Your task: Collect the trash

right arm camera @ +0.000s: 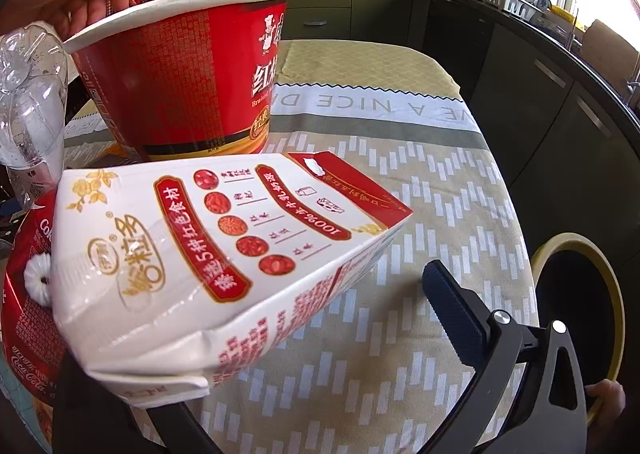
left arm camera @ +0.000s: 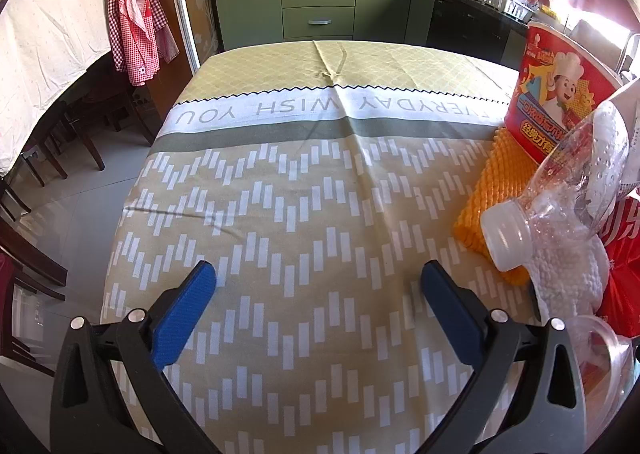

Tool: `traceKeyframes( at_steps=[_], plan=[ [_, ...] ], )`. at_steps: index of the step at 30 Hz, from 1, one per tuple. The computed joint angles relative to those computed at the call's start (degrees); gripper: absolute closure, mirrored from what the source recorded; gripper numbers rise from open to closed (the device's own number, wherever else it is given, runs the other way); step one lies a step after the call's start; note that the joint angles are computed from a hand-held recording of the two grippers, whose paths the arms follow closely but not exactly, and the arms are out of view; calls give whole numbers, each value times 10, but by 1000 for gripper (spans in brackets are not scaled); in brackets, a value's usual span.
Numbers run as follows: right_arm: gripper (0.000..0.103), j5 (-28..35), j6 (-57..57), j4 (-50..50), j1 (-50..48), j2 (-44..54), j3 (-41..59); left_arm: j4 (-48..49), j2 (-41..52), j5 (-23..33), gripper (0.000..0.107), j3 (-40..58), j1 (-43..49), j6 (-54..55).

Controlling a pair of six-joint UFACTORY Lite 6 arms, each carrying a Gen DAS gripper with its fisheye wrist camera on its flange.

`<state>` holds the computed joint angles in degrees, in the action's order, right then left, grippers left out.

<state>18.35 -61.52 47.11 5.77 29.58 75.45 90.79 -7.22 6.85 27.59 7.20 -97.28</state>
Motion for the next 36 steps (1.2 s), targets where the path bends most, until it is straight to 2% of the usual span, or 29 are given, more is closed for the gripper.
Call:
traceKeyframes(
  at_steps=[36],
  plan=[
    [3,-1,1,0,1,0,0,-8,-2,0,9,-1,-1,7]
  ],
)
